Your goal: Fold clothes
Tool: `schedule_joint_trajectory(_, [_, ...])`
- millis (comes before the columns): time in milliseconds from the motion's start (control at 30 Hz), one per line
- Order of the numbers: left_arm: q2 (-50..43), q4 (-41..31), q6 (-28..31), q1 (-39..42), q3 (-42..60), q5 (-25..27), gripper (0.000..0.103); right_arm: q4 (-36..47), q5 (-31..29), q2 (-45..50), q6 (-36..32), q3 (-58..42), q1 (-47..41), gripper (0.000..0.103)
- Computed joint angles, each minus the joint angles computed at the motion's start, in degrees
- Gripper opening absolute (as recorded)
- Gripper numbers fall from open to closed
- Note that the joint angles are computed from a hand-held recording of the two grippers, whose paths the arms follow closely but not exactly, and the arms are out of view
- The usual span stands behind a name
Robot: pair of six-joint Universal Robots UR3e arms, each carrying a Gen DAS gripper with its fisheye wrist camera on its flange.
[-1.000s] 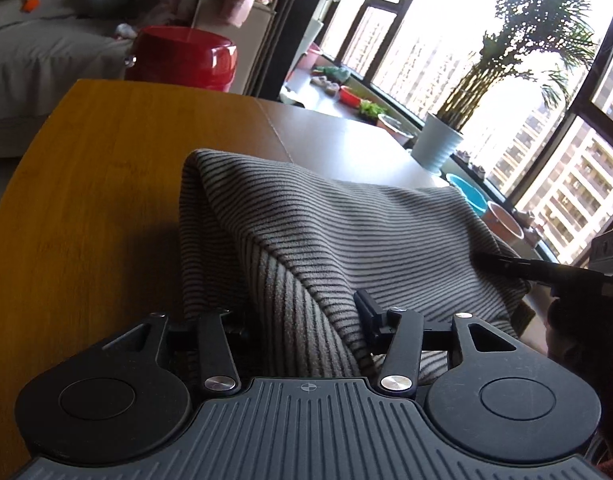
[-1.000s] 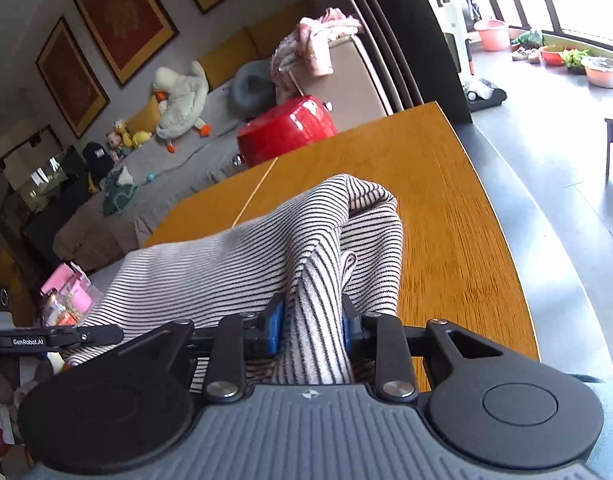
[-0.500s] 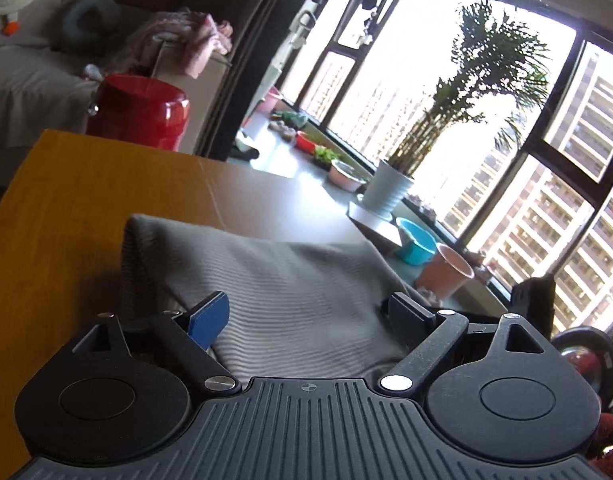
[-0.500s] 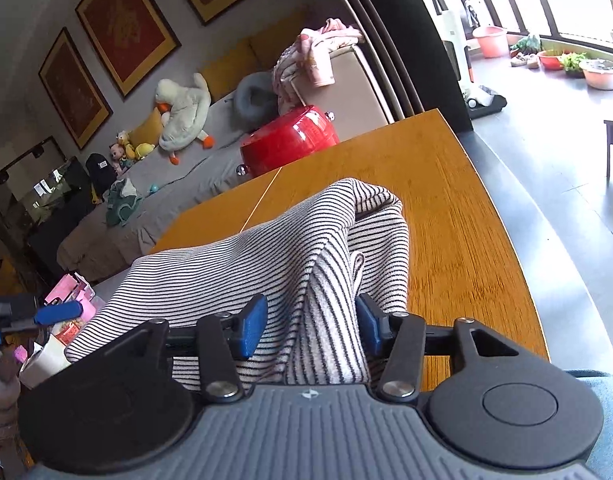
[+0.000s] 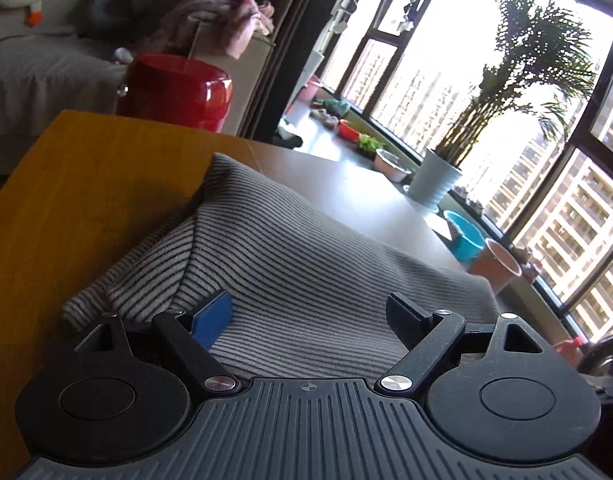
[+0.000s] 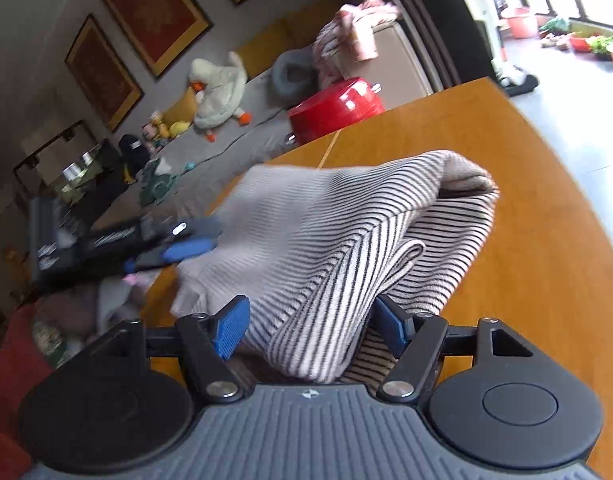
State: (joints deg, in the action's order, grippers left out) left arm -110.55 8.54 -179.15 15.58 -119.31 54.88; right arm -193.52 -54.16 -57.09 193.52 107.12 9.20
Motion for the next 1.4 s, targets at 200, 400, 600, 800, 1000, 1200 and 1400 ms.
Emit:
schedule_joint_trajectory(200, [-2.4, -1.9, 0.7, -1.0, 5.2, 2.7, 0.097, 4.5, -1.5, -4.9, -7.8, -1.7, 1.4, 0.081])
schedule_joint_trajectory(400, [7.3, -4.6, 0.9, 3.0, -3.5, -3.8, 0.098, 6.6, -7.6, -2.5, -8.8, -9.8, 2.4, 0.064])
schedule_joint_trajectory(600, [17.4, -18.9, 10.5, 6.1, -9.8, -12.8, 0.098, 13.1, -11.7, 6.2, -10.2, -21.2, 3.9, 0.058])
schedule_joint_trajectory(800, [13.7, -18.2, 11.2, 3.9, -9.6, -8.5, 0.098, 7.8, -11.6, 7.6, -10.5, -16.8, 4.0, 0.060])
schedule_joint_trajectory(1000, [6.5, -13.0, 8.3, -0.6, -2.7, -1.7, 0.098, 3.9, -9.2, 2.1, -11.8, -6.3, 3.9, 0.073])
schedule_joint_trajectory(1200, [0.7, -6.8, 6.6, -5.6, 2.4, 6.5, 0.098, 2.6, -7.3, -2.4, -15.2, 0.9, 7.2, 0.090])
schedule_joint_trajectory(1400, [6.5, -10.4, 6.4, -3.8, -0.6, 4.2, 0.098, 4.9, -9.4, -3.6, -17.2, 0.7, 9.5, 0.096])
